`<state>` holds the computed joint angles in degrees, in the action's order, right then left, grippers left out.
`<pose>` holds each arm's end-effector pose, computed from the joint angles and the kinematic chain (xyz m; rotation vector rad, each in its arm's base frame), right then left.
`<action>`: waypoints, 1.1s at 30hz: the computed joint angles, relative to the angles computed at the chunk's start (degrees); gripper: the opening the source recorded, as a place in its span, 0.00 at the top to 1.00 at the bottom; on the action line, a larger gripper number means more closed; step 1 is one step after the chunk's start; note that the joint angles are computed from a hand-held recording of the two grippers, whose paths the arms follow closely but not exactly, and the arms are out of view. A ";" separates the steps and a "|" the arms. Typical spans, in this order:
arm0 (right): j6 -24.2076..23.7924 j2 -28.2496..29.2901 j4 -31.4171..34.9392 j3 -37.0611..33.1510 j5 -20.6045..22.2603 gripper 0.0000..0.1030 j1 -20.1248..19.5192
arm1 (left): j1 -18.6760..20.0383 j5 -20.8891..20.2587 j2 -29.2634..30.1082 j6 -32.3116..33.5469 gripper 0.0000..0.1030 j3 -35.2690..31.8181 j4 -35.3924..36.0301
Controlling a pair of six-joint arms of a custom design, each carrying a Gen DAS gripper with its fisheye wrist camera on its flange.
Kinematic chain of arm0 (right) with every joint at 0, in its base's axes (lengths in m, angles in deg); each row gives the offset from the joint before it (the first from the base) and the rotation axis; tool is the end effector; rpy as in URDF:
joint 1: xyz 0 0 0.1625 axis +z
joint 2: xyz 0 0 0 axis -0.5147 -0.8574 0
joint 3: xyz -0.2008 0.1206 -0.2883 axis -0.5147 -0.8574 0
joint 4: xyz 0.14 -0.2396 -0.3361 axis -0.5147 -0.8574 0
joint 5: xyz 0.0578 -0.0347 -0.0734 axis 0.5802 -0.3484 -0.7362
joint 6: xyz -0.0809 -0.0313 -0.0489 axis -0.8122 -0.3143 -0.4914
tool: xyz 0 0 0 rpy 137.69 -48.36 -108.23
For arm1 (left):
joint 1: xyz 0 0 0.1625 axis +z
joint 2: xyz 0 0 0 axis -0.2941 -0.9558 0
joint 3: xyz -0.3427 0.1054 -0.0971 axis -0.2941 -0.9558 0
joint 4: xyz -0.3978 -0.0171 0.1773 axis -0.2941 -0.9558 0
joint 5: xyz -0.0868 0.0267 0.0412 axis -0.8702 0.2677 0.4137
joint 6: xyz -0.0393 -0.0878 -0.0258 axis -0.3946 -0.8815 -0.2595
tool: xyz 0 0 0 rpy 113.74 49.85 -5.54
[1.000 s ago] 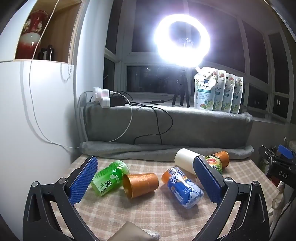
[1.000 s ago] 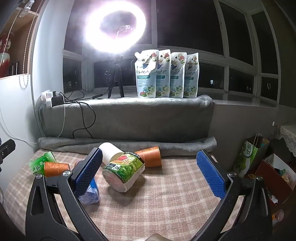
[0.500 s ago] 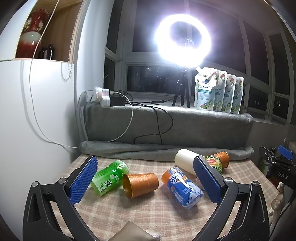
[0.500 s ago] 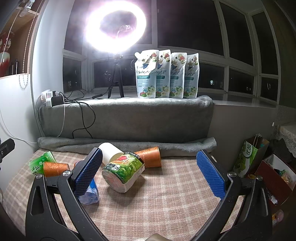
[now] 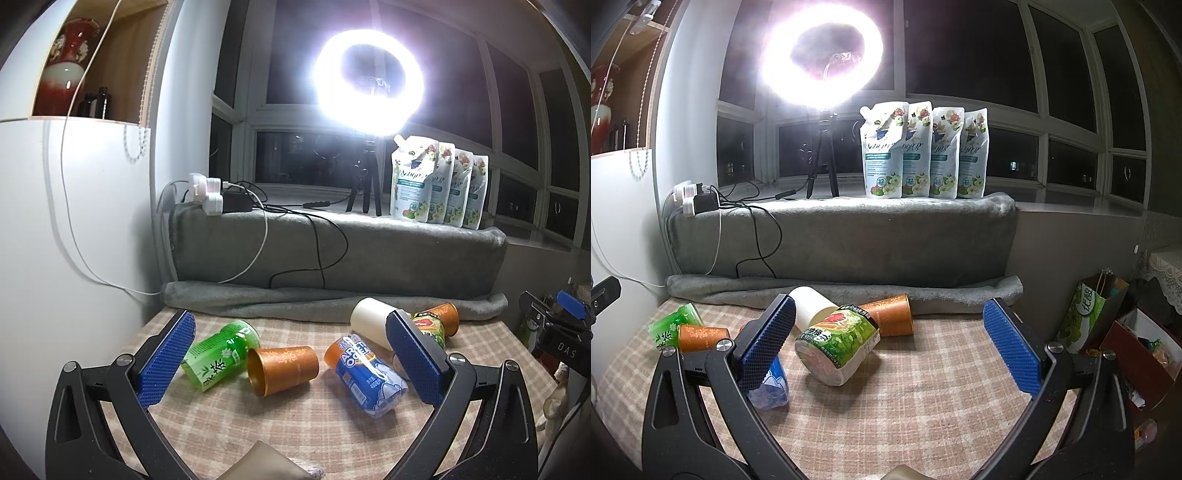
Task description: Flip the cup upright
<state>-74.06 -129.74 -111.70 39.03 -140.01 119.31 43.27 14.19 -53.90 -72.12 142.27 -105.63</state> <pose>0.1116 -0.5421 0.3470 0.8176 -2.0655 1.3832 -0.3953 -0.4537 0.0883 0.2345 1.8289 -1.5180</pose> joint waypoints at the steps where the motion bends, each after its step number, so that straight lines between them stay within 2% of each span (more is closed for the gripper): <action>1: -0.02 -0.02 0.05 -0.01 0.04 0.00 -0.03 | 0.05 -0.06 0.03 0.00 0.01 -0.04 0.01; 11: -0.03 0.13 0.39 -0.27 0.02 0.00 0.09 | -0.02 -0.08 0.31 2.09 0.01 -0.33 -2.16; 33: -0.18 0.03 0.54 -0.13 0.16 0.00 0.08 | -0.01 -0.20 -0.37 0.00 0.01 0.51 -0.20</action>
<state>-74.24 -129.71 -111.16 38.90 -139.85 119.39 43.26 14.00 -54.27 -72.12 142.78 -105.83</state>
